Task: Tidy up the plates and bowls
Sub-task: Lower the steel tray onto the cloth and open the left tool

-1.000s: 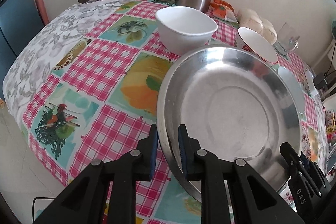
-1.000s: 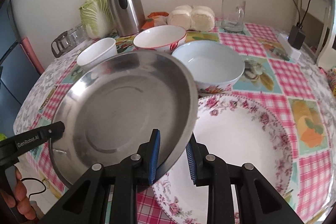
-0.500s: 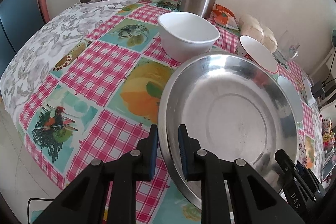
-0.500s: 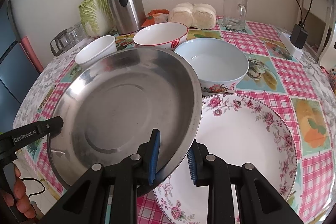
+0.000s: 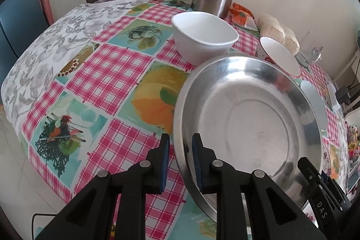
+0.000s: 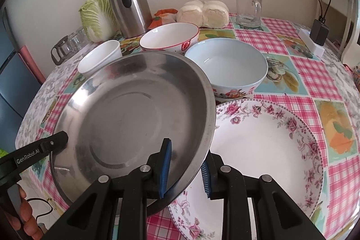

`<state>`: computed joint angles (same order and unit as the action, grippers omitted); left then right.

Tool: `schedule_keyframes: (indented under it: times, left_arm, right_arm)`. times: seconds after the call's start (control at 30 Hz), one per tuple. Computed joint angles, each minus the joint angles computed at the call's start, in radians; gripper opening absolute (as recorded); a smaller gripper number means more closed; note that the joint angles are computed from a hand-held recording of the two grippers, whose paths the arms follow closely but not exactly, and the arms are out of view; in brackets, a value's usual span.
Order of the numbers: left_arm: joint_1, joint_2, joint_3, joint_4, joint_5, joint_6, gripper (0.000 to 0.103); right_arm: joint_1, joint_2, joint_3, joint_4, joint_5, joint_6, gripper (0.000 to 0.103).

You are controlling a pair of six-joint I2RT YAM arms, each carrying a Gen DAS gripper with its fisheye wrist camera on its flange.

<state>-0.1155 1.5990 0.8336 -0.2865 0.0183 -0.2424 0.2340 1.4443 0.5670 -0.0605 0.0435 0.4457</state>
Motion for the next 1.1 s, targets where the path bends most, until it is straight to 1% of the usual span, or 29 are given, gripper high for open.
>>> schedule_keyframes:
  times: [0.03,0.1,0.13,0.17,0.23,0.3,0.33,0.37,0.4,0.43,0.47,0.5,0.57,0.6,0.67,0.73,0.77,0.93,1.1]
  left_arm:
    - [0.003,-0.002,0.000,-0.001,0.005,-0.001,0.023]
    - [0.003,-0.006,0.000,-0.002,0.002,-0.008,0.035]
    - [0.003,-0.008,-0.001,-0.001,-0.001,-0.010,0.036]
    - [0.002,-0.008,0.000,-0.002,-0.004,-0.011,0.036]
    - [0.001,-0.007,0.002,-0.006,-0.006,-0.011,0.039]
    - [0.003,-0.008,0.004,-0.009,-0.006,-0.012,0.051]
    - [0.001,-0.011,0.004,-0.010,-0.013,-0.014,0.054]
    - [0.000,-0.015,0.003,-0.009,-0.023,-0.016,0.060]
    - [-0.001,-0.018,0.001,-0.007,-0.028,-0.015,0.065]
    - [-0.002,-0.018,0.001,-0.005,-0.032,-0.012,0.068]
    - [-0.006,-0.017,0.002,-0.007,-0.039,-0.008,0.076]
    - [-0.010,-0.014,0.004,-0.008,-0.049,-0.004,0.080]
    - [-0.021,-0.009,0.007,-0.008,-0.071,0.008,0.082]
    - [-0.024,-0.008,0.008,-0.008,-0.075,0.012,0.085]
    - [-0.029,-0.007,0.008,-0.005,-0.081,0.023,0.088]
    - [-0.036,-0.007,0.007,-0.003,-0.091,0.032,0.091]
    - [-0.038,-0.006,0.007,-0.001,-0.092,0.035,0.095]
    - [-0.054,-0.005,0.003,0.006,-0.104,0.056,0.095]
    - [-0.062,-0.018,-0.010,0.022,-0.119,0.071,0.096]
  right_arm:
    - [-0.002,-0.002,0.000,-0.004,-0.003,0.001,0.028]
    - [-0.016,-0.007,0.000,-0.009,-0.019,0.005,0.034]
    - [-0.021,-0.013,-0.002,-0.009,-0.023,0.008,0.040]
    - [-0.023,-0.025,-0.005,-0.010,-0.021,0.009,0.043]
    - [-0.021,-0.046,-0.007,-0.015,-0.008,0.003,0.043]
    - [-0.015,-0.065,-0.007,-0.022,0.012,0.001,0.047]
    - [-0.013,-0.073,-0.008,-0.024,0.022,0.003,0.051]
    - [-0.012,-0.079,-0.009,-0.027,0.028,0.005,0.057]
    - [-0.013,-0.084,-0.011,-0.027,0.033,0.007,0.060]
    - [-0.016,-0.089,-0.013,-0.026,0.035,0.008,0.066]
    - [-0.019,-0.093,-0.015,-0.025,0.035,0.009,0.070]
    - [-0.021,-0.096,-0.016,-0.025,0.035,0.010,0.072]
    - [-0.026,-0.098,-0.022,-0.017,0.033,0.010,0.082]
    - [-0.023,-0.100,-0.023,-0.017,0.040,0.013,0.084]
    - [-0.020,-0.100,-0.026,-0.011,0.048,0.012,0.091]
    - [-0.018,-0.099,-0.027,-0.006,0.055,0.012,0.096]
    - [-0.019,-0.098,-0.027,-0.003,0.055,0.010,0.098]
    - [-0.018,-0.094,-0.027,0.003,0.057,0.000,0.103]
    - [-0.019,-0.096,-0.029,0.002,0.061,0.003,0.103]
